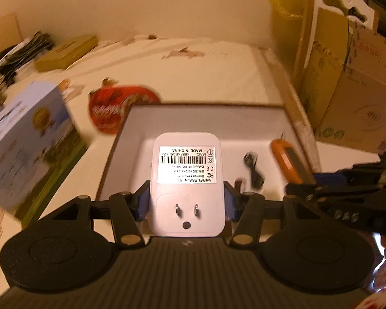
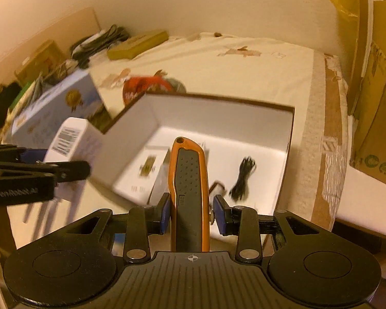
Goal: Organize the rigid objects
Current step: 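Carry the repeater and orange knife over the brown box and lower both inside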
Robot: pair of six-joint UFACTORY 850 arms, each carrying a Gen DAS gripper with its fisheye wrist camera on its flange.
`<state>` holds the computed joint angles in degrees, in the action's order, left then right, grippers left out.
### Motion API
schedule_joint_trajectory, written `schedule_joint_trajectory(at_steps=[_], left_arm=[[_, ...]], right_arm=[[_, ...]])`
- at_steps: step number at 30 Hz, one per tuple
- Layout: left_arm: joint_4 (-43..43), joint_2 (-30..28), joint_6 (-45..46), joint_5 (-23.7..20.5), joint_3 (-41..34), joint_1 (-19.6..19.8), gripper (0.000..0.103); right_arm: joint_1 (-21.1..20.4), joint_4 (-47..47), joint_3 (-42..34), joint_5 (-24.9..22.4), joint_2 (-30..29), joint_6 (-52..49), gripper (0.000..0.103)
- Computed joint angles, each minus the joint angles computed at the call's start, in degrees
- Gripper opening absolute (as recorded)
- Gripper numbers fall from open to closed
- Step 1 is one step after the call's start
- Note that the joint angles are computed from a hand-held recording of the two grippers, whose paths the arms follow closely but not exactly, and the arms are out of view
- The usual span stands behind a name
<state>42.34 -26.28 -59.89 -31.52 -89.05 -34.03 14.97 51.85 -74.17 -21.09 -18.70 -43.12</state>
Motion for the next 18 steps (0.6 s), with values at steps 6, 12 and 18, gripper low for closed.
schedule_joint_trajectory(at_steps=[6, 12, 18], left_arm=[[-8.0, -8.6, 10.2, -0.7, -13.1, 1.4, 0.051], [-13.0, -16.2, 17.3, -2.6, -23.1, 2.4, 0.051], [-17.9, -22.2, 21.2, -5.4, -29.6, 3.6, 0.051]], right_arm=[[-1.6, -4.3, -8.4, -1.3, -5.8, 7.5, 0.032], [-2.5, -11.2, -14.7, -3.2, -11.2, 16.6, 0.032], [-2.6, -18.0, -19.4, -4.8, -16.0, 24.2, 0.032]])
